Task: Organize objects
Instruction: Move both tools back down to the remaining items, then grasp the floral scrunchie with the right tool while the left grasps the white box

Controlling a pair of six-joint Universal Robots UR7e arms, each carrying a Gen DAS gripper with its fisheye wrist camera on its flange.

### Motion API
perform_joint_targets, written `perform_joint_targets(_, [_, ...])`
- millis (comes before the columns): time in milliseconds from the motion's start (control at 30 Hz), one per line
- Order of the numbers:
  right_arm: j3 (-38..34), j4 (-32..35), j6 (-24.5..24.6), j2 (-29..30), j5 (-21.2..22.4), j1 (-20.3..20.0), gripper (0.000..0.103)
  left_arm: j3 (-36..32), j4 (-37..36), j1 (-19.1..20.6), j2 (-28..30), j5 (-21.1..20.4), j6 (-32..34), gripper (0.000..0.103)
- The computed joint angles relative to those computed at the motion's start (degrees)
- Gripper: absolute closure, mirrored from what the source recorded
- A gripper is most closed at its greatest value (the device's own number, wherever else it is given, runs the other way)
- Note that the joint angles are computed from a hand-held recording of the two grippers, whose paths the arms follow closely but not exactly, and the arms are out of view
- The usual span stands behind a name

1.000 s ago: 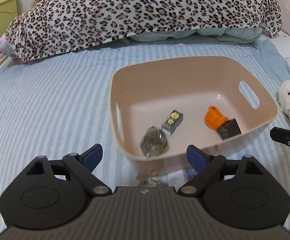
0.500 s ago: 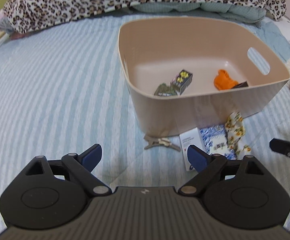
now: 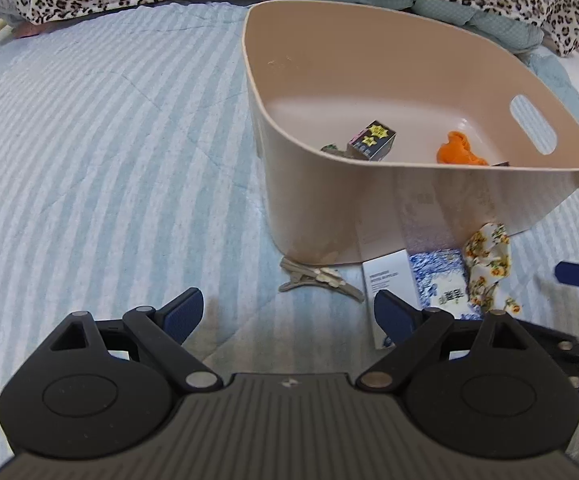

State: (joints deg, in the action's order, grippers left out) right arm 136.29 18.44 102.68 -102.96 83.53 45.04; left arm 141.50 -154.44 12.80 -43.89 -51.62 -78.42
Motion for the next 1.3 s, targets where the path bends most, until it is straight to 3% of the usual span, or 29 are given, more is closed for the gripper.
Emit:
perform_joint_targets(200, [-0.48, -4.16, 3.21, 3.46, 3.39, 2.80, 0.014, -0.27, -7.24, 0.66, 1.81, 0.31, 2.83, 0.010])
perform_joint_targets(500, [-1.10, -6.04, 3.22, 5.02, 4.84, 2.88, 0.018, -3.49, -8.36, 2.87, 7.59, -2.66, 7.49, 0.011])
perform_joint_targets(700, [-1.33, -6.61, 3.64, 5.49, 5.14, 2.64, 0.023, -4.32, -6.97, 3.18, 8.08, -3.99, 4.92, 0.012])
perform_joint_targets(767, [-1.25, -6.68, 3.48, 5.65, 5.41, 2.88, 0.027, -4.16, -7.67, 3.27, 7.98, -4.51, 4.25, 0.020])
perform_joint_targets(867, [-1.14, -6.08, 2.26, 5.61, 5.31, 2.73, 0.043, -4.55, -8.60, 3.85, 8.04, -5.62, 4.87, 0.031])
perform_joint_targets(900, [-1.19, -5.69, 1.95, 5.65, 5.20, 2.62, 0.051, -5.24, -7.90, 4.04, 8.29, -6.04, 5.48, 0.034])
perform_joint_targets(933, [-1.32, -5.18, 1.76, 5.81, 5.12, 2.56, 0.060, -5.85, -6.59, 4.10, 8.43, -6.32, 6.38, 0.045])
perform_joint_targets(1100, [-2.31, -2.32, 2.02, 6.30, 4.75, 2.31, 0.087, -4.92, -7.01, 2.97, 8.80, -5.76, 8.75, 0.063])
perform_joint_targets(1167, [-2.31, -1.78, 2.41, 6.21, 4.97, 2.71, 0.087, -3.48, -9.16, 3.37, 7.98, -6.08, 8.71, 0.078])
perform_joint_targets(1300, [-1.12, -2.47, 0.31, 5.49, 3.35, 1.72, 0.091, -0.96, -14.55, 4.54, 7.11, -6.89, 9.72, 0.083])
